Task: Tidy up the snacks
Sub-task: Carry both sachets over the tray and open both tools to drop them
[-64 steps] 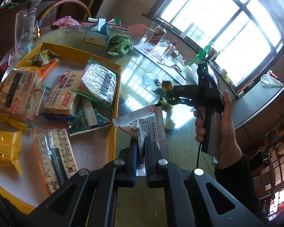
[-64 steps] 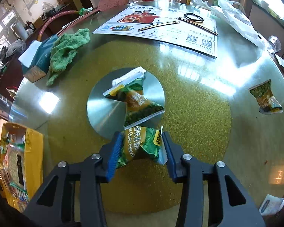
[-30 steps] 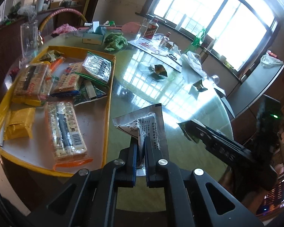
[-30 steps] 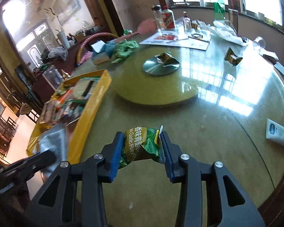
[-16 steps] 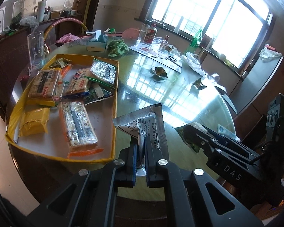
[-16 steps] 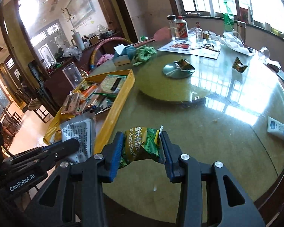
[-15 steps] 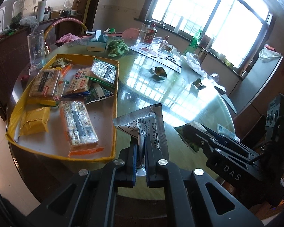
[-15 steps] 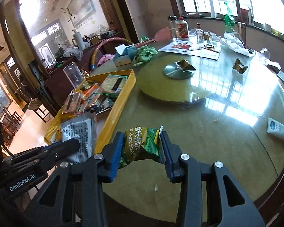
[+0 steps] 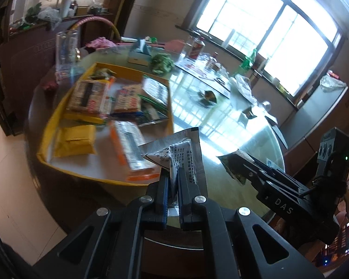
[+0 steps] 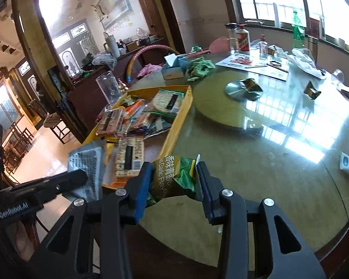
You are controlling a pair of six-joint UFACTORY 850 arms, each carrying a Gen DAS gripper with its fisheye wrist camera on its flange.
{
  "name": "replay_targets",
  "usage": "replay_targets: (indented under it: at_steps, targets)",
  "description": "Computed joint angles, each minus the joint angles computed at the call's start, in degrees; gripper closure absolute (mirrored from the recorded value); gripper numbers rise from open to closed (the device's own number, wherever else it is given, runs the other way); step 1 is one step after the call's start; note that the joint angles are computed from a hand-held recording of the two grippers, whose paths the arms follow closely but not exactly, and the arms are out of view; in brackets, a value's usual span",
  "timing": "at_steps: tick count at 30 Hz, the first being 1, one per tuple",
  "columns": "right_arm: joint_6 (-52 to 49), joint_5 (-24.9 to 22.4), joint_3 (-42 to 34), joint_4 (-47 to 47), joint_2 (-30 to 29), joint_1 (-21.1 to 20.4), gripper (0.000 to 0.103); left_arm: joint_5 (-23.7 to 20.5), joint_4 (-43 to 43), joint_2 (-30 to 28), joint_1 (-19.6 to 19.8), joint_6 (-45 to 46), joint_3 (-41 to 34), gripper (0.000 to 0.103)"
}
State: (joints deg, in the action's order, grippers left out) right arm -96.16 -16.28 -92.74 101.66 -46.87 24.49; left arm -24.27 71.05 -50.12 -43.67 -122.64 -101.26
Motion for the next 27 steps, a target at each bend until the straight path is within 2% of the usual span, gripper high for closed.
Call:
replay_targets:
  at_steps: [7, 11, 19, 27]
  targets:
    - [1.03, -0.59, -1.21, -2.6, -0.69, 1.42, 0.062, -2.33, 3.98, 3.33, 0.58, -6.79, 5.58, 0.099]
    - [4.87, -0.78, -3.15, -7.09, -1.98, 1.95, 0.062, -2.5, 4.75, 4.03, 1.26, -8.42, 7.02, 0.099]
    - [18.37, -0.8, -10.03, -21.56, -6.26, 2.8, 0.062, -0.46, 6.18, 4.52, 3.3, -10.92, 9.14, 0.099]
    - [37.24, -1.95, -21.49, -41.44, -13.11, 3.88, 0.062, 1.43, 4.79, 4.03, 5.43, -10.33, 9.42, 0.099]
